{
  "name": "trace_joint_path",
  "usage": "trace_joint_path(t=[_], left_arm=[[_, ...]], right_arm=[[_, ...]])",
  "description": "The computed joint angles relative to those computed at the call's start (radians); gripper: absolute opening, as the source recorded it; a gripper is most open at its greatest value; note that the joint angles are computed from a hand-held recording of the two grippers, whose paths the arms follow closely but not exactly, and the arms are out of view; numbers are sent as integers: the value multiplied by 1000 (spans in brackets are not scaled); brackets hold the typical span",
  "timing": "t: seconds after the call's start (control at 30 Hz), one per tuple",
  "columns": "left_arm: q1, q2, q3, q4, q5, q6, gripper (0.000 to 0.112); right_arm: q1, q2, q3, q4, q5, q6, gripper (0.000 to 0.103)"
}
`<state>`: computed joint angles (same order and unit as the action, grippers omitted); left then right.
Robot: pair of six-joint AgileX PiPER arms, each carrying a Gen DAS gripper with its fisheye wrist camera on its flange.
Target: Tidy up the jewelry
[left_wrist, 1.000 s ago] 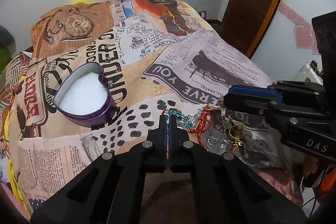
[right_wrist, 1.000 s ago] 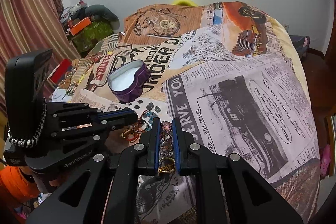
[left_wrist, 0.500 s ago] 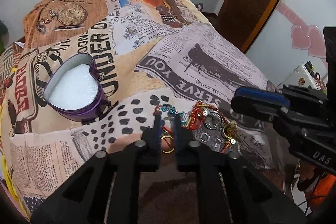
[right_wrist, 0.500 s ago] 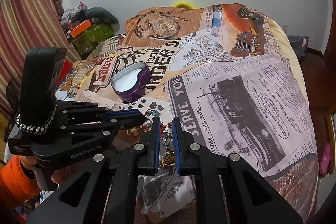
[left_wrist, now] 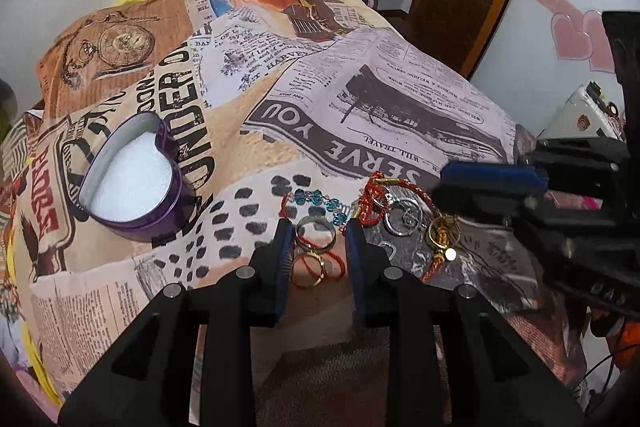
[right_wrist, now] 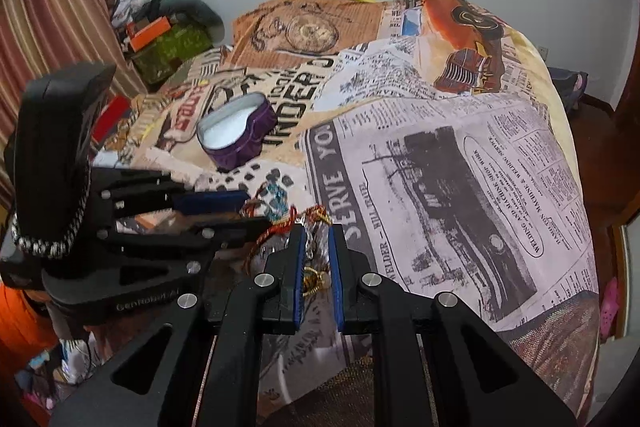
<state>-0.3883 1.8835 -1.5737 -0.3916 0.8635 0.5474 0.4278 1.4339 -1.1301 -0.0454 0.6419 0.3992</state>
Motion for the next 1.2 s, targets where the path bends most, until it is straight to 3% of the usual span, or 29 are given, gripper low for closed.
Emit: trace_joint_path(t=[0.2, 0.23, 0.47, 0.83, 1.03, 1.13, 1.2], left_arm=[[12, 27, -25, -30, 4, 18, 25], [12, 24, -17, -31, -5, 20, 21], [38, -18, 45, -77, -46, 66, 21], [91, -68, 95, -173, -44, 148, 21], [100, -89, 114, -187, -51, 165, 21], [107, -102, 118, -194, -52, 166, 21], [114, -113, 116, -200, -49, 166, 21]], right_arm=[[-2, 16, -17, 30, 21, -45, 11], [-3, 21, -23, 37, 23, -56, 11], [1, 93, -89, 36, 65, -85, 16], [13, 168, -173, 5, 129, -111, 23], [36, 173, -164, -57, 105, -64, 23], [37, 161, -155, -50, 101, -58, 14], [36, 149, -148, -43, 98, -50, 14]])
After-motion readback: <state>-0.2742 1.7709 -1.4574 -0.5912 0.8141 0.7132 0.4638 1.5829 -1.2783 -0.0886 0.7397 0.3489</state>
